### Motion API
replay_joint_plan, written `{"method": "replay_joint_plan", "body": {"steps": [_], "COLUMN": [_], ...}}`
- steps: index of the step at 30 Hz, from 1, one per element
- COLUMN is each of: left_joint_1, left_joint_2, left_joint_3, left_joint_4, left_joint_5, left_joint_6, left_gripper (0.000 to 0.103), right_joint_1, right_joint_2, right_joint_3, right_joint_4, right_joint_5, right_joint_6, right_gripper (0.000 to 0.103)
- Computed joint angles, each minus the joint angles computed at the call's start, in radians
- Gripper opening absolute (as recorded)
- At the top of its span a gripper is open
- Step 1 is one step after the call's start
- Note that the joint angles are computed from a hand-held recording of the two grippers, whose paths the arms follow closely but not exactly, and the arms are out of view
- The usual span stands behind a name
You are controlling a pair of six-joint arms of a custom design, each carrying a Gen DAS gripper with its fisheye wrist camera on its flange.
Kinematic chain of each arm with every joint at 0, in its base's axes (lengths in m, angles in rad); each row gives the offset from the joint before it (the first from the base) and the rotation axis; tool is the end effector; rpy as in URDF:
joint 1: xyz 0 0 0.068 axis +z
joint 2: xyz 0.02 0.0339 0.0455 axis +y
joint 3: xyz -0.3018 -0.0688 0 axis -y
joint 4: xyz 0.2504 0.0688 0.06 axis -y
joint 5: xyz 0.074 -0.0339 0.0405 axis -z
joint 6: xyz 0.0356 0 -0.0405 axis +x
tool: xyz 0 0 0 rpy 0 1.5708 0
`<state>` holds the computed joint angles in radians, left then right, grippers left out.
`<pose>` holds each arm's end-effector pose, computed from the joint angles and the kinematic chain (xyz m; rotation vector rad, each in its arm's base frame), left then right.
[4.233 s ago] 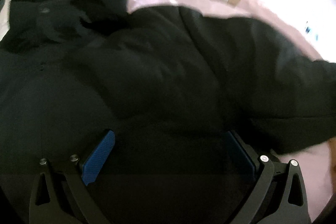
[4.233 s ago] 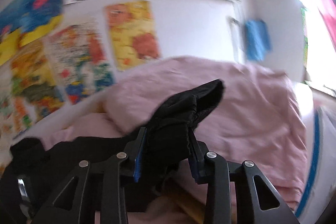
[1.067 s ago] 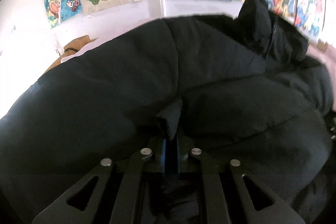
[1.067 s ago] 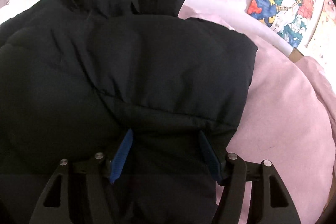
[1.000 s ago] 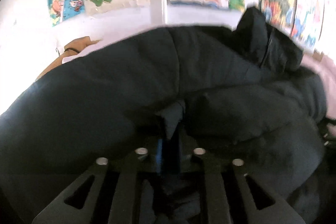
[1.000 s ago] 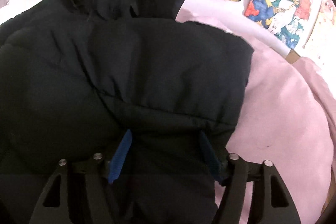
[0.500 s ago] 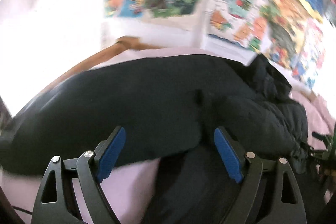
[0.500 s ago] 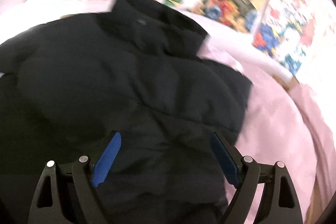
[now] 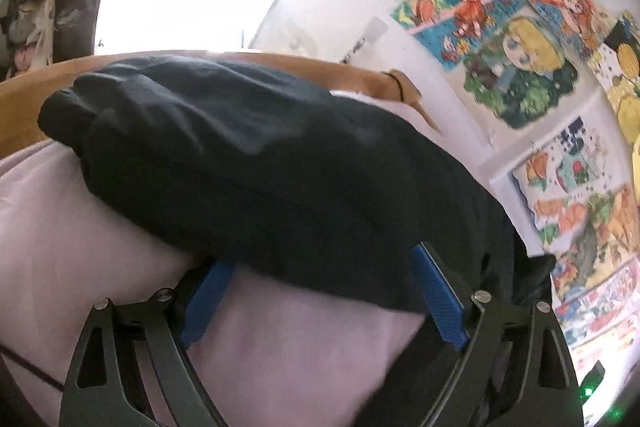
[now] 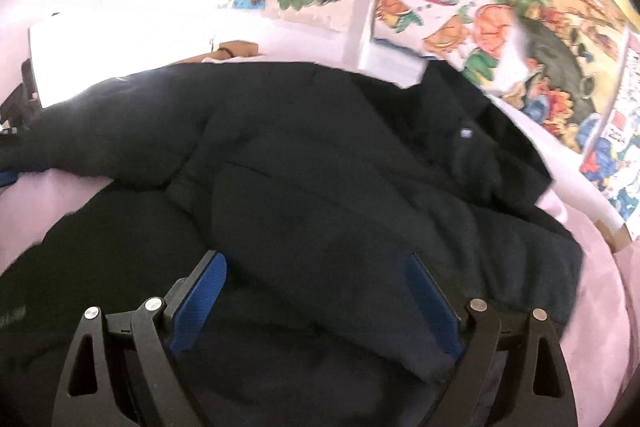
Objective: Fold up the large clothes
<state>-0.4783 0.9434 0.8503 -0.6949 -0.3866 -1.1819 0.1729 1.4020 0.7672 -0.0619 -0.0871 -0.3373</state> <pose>0.1599 -0.0678 0.3184 -0.9722 2.1065 -0.3988 0.2856 0.0530 0.2406 -0.6159 2.1790 0.0115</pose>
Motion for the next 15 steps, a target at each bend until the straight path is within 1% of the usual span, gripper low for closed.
{"method": "replay_joint_plan", "body": {"steps": [2, 5, 8, 10, 11, 13, 15], "left_joint_1": [0.019, 0.075, 0.105, 0.108, 0.119, 0.117, 0.128], "left_joint_2": [-0.017, -0.048, -0.081, -0.107, -0.109, -0.132, -0.147], "left_joint_3": [-0.025, -0.080, -0.137, -0.168, -0.176, -0.196, -0.216], "left_joint_4": [0.013, 0.062, 0.127, 0.157, 0.170, 0.179, 0.208], "left_joint_5": [-0.019, -0.013, -0.030, -0.054, -0.051, -0.077, -0.079], "left_joint_6": [-0.004, -0.008, -0.016, -0.032, -0.028, -0.033, -0.032], "left_gripper": [0.086, 0.086, 0.086, 0.085, 0.082, 0.070, 0.048], "right_joint_1": [0.061, 0.139, 0.196, 0.226, 0.231, 0.219, 0.184], "right_joint_2": [0.089, 0.216, 0.309, 0.357, 0.366, 0.378, 0.392], "right_joint_3": [0.042, 0.119, 0.166, 0.161, 0.152, 0.131, 0.128], "right_joint_4": [0.049, 0.082, 0.102, 0.170, 0.201, 0.251, 0.264], "right_joint_5": [0.054, 0.148, 0.216, 0.267, 0.286, 0.279, 0.212], "right_joint_6": [0.044, 0.063, 0.038, -0.005, -0.014, -0.004, 0.024], "right_gripper": [0.091, 0.091, 0.091, 0.095, 0.099, 0.103, 0.103]}}
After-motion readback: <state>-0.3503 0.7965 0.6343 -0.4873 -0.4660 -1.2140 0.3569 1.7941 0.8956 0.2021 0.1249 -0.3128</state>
